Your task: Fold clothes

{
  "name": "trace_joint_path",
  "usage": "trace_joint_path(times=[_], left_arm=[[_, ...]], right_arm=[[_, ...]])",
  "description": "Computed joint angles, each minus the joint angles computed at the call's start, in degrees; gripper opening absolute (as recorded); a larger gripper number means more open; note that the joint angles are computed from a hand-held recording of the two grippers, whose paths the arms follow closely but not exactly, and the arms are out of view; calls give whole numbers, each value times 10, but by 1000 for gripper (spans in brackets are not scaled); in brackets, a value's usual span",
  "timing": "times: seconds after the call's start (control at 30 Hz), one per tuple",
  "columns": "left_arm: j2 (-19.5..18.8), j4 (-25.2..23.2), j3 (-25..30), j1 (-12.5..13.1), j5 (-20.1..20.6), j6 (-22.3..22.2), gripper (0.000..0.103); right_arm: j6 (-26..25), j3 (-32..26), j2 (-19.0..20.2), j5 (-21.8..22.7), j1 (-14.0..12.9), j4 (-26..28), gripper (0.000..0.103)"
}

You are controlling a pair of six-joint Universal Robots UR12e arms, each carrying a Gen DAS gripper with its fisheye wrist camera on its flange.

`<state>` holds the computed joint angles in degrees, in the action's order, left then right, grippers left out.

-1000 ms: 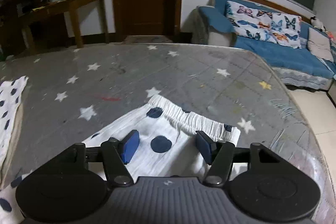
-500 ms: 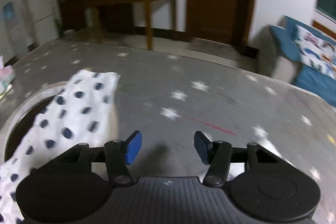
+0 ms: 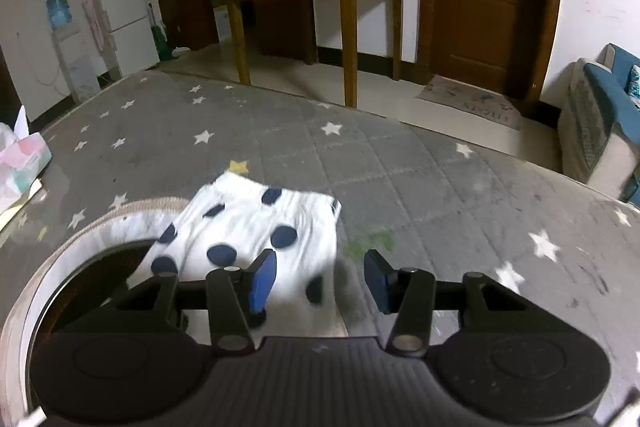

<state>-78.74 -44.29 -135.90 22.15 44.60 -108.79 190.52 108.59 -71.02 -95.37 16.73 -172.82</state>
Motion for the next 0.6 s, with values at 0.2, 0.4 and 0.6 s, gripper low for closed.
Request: trace_joint_path(times=[0.2,0.4,0.6], left_arm=[[-1,-9,3,1,0,8,26],[0,-16,3,2,-2,15,26],[1,-18,3,2,-2,16,26]], right_arm=[[7,-20,23,-17,2,7,24],[17,-22,29,-60,6,1,4],[14,-14,20,-59,1,-3,17]])
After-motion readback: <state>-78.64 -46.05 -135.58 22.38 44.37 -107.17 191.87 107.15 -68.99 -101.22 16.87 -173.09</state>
